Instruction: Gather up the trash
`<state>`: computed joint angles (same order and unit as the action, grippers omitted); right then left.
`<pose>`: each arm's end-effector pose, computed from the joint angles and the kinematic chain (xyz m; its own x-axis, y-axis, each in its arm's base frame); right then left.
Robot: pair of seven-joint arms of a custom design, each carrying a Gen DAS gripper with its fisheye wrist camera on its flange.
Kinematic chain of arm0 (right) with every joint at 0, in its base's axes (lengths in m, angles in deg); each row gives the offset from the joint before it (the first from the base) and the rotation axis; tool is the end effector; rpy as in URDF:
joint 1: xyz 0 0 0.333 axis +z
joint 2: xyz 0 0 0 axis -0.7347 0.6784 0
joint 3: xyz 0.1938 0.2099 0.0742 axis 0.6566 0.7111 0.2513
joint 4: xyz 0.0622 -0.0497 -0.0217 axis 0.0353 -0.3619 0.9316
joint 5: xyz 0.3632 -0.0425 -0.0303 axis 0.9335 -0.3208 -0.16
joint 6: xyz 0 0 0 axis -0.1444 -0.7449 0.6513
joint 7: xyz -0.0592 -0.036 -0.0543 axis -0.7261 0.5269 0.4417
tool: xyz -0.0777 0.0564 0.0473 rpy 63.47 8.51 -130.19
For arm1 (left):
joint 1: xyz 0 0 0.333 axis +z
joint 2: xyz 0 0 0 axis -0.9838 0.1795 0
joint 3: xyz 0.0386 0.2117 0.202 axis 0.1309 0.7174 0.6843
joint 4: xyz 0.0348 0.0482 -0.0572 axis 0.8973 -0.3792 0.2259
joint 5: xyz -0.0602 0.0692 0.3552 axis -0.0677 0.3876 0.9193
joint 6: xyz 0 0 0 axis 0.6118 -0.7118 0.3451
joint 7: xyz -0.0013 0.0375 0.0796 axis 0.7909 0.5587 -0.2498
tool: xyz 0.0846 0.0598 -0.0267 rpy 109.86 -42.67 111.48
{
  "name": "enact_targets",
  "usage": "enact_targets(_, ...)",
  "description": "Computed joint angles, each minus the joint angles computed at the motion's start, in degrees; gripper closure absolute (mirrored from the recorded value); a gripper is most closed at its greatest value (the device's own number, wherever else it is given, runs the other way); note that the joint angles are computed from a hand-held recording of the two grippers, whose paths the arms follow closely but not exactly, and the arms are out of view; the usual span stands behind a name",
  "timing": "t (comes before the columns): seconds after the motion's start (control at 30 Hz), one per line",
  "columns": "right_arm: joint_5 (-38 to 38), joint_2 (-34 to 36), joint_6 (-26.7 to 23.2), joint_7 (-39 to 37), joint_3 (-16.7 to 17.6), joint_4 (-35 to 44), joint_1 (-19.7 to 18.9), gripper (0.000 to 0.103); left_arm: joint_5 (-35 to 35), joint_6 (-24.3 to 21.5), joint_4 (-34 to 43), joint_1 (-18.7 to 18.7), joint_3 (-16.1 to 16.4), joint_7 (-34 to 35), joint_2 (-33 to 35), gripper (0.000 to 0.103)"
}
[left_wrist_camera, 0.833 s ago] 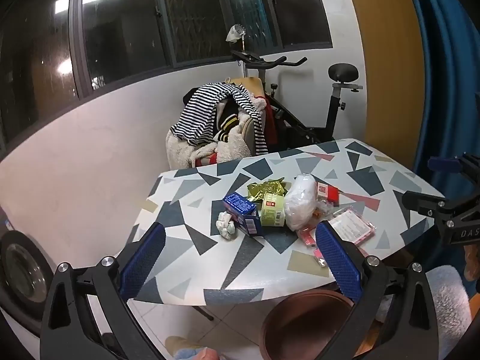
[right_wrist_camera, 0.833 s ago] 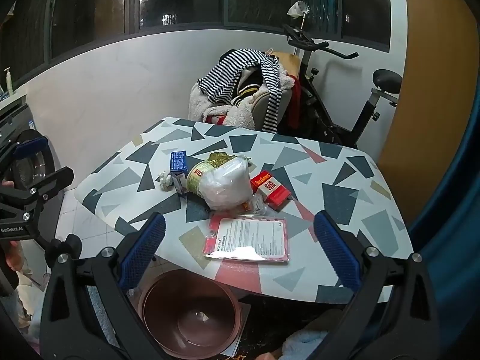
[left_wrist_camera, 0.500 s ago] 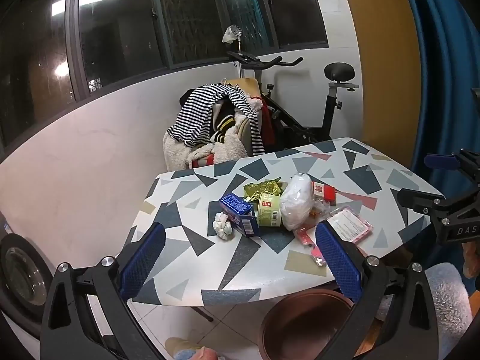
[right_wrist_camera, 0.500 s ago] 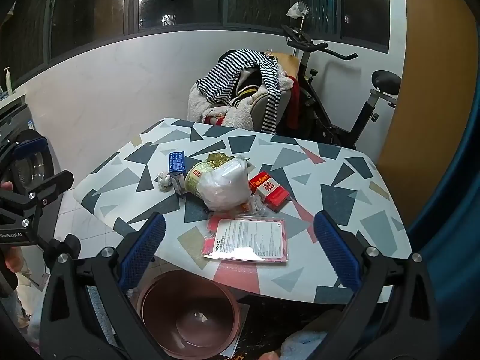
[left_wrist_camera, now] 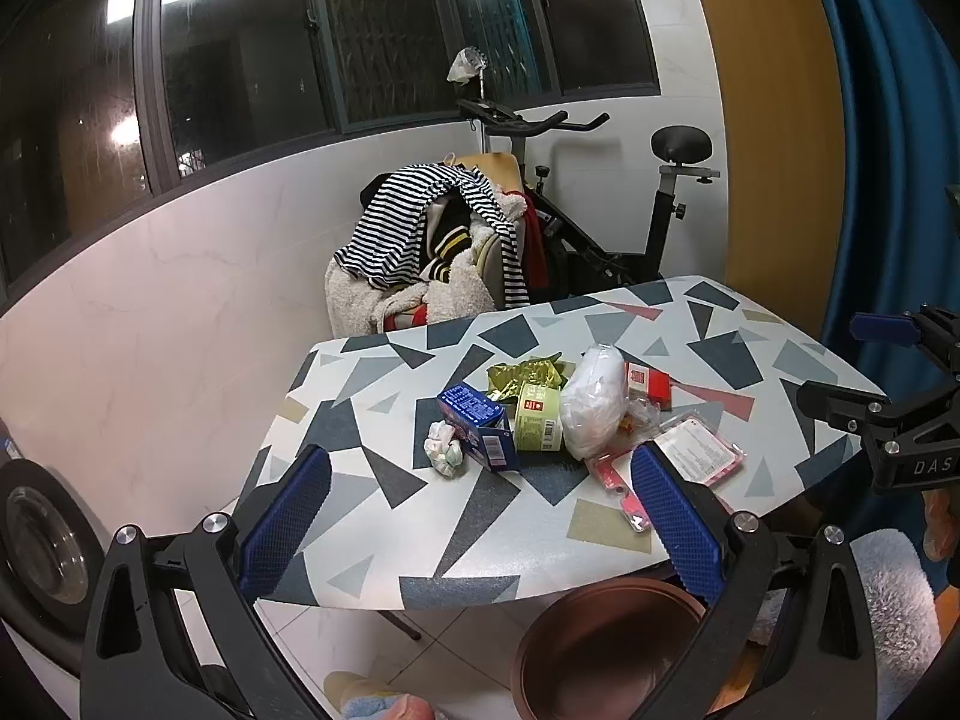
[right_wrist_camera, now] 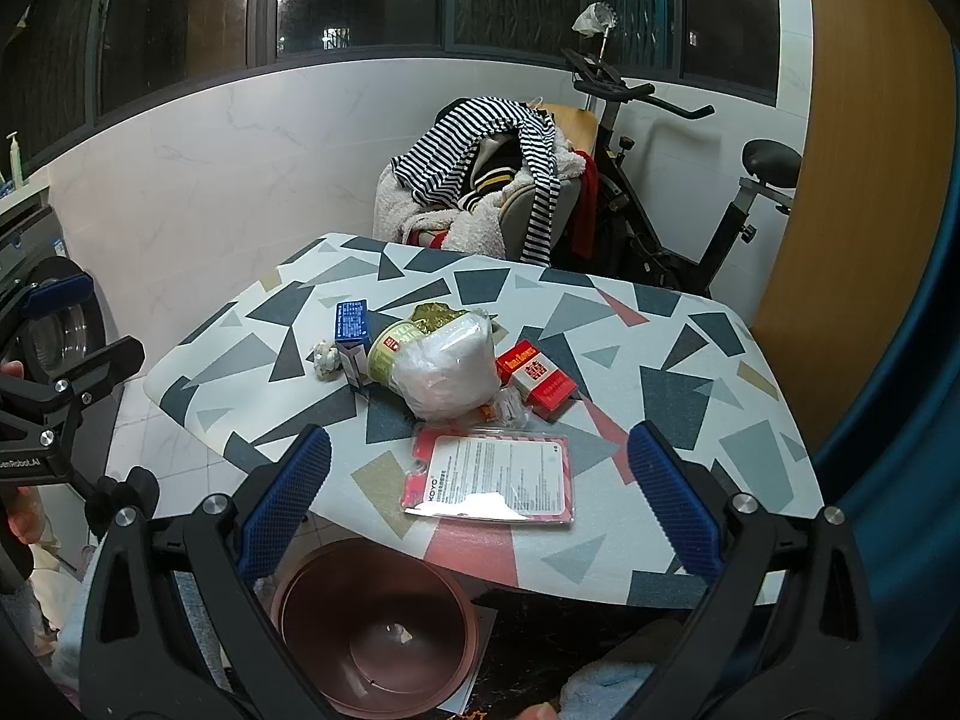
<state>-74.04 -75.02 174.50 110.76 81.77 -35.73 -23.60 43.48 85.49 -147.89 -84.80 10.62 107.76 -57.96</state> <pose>0.4930 0.3192 0.5881 0.1241 -0.9922 0.0093 -0.5669 -0.0786 -0.8200 0.5047 -0.1400 0.6101 -0.2570 -0.9457 -0.1988 -0.4263 0.2956 -0.8549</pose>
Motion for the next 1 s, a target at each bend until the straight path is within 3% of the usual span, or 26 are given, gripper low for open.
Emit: enact_targets(1.0, -0.59, 0.47, -0.40, 0.44, -0.24, 0.18, 0.55, 0.006, -0.10, 0.26, -0.44, 0.03, -0.03, -0.18, -0.06, 0.005)
